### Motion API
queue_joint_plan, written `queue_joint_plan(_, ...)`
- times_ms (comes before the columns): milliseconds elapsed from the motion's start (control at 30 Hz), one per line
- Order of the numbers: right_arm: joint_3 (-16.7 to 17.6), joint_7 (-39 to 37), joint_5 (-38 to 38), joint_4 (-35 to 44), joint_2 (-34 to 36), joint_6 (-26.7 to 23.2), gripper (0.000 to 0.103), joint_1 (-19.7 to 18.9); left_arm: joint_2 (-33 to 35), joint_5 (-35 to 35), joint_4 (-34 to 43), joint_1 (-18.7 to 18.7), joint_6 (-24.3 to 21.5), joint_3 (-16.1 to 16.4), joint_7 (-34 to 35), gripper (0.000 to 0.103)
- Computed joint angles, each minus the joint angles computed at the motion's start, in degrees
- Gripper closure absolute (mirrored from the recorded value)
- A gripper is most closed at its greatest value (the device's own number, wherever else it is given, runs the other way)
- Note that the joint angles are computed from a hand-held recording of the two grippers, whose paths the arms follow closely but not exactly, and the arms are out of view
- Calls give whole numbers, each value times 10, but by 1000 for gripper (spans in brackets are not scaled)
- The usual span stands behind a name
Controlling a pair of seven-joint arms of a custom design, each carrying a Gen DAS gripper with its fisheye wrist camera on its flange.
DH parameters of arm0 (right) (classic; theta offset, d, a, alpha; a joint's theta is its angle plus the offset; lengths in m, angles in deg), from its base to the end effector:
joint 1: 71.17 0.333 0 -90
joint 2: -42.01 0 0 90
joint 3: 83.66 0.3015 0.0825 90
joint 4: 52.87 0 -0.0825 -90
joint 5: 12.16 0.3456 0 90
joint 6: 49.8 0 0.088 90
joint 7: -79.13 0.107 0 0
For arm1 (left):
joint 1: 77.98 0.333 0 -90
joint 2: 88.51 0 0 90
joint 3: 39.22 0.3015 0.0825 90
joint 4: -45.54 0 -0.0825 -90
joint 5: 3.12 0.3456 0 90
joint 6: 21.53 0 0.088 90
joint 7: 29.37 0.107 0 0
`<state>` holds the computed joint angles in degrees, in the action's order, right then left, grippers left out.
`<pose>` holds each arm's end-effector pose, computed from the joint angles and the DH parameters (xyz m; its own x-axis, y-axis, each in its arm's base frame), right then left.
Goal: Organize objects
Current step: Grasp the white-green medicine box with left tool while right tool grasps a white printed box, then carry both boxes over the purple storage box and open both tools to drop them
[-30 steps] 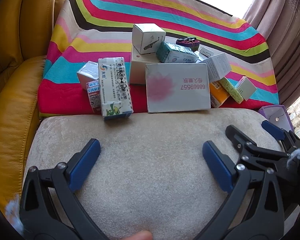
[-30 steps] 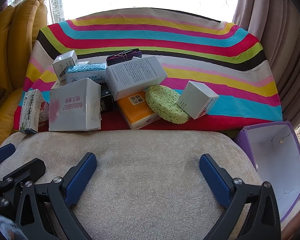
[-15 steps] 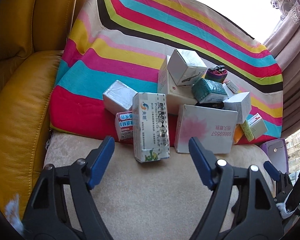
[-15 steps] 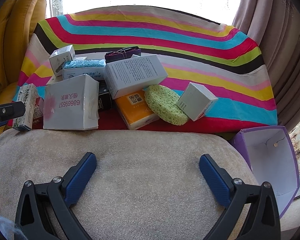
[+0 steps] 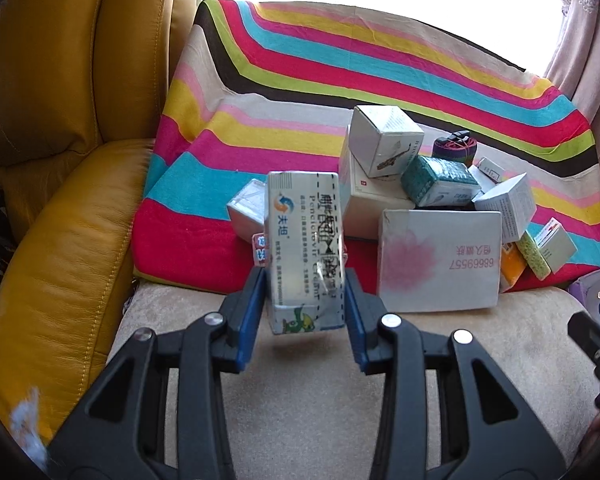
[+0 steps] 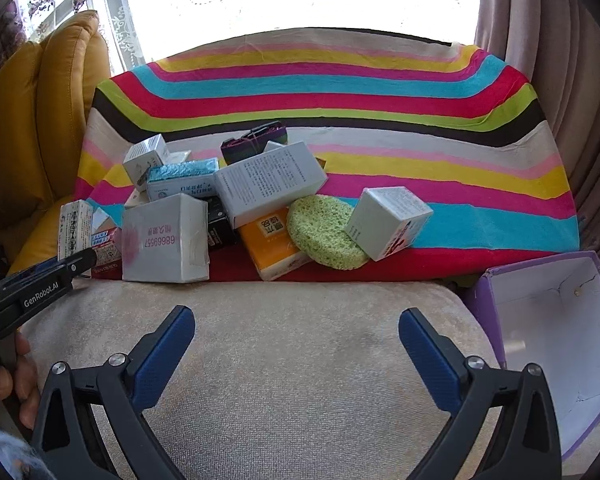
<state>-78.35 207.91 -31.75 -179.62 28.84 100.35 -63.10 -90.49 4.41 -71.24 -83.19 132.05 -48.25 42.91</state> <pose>0.4795 0.1254 0.5473 -0.1653 -0.9826 -0.0851 -0.7568 0.1817 -0.6279 0.5376 -0.1417 0.5383 -0.0628 -0.9956 0.0698 -0.7791 0.0052 -0.6268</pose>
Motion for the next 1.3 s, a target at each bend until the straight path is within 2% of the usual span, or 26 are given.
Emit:
queue_joint_plan(67,6,53,-38,7,-4,2,0,-25,-2,-12,-5,1,11,2,7,61)
queue_joint_plan(167,-4,92,-44,41,17,-26,0,-41,-2,-30,-6,0,13,3,19,61)
queue_joint_plan(400,-31,128,-20,134,94,-83,0,-35,-9,-18,-18,-1,30,-1,7,61)
queue_joint_plan(467,-37,128,-19,159,117,-107,3,-27,-11,-14,-21,-1,36,-1,6,61)
queue_joint_plan(567,-48,125,-4,178,140,-130,15,-19,-14,-1,-25,0,43,-2,-1,61)
queue_joint_plan(600,-50,118,2,181,144,-133,21,-16,-16,4,-27,0,46,-3,-3,61)
queue_joint_plan(667,-53,99,14,180,146,-135,38,-12,-21,25,-34,2,56,-5,-17,61)
queue_joint_plan(700,-54,91,20,180,147,-136,51,-11,-24,32,-36,3,61,-6,-21,61)
queue_joint_plan(733,-55,91,19,174,142,-132,57,-9,-28,34,-39,2,68,-6,-20,61)
queue_joint_plan(800,-57,96,21,153,126,-113,58,-9,-36,25,-45,0,78,-5,-13,61)
queue_joint_plan(967,-53,105,10,72,57,-49,59,-19,-51,-77,-53,-27,97,2,62,61)
queue_joint_plan(1067,-38,135,-33,22,5,-22,59,-38,-51,-182,-47,-64,92,9,148,61)
queue_joint_plan(1200,-23,157,-64,-40,-65,-10,59,-69,-40,-363,-14,-111,45,13,294,61)
queue_joint_plan(1300,-17,161,-71,-85,-118,-12,59,-94,-28,-420,13,-121,7,-6,342,61)
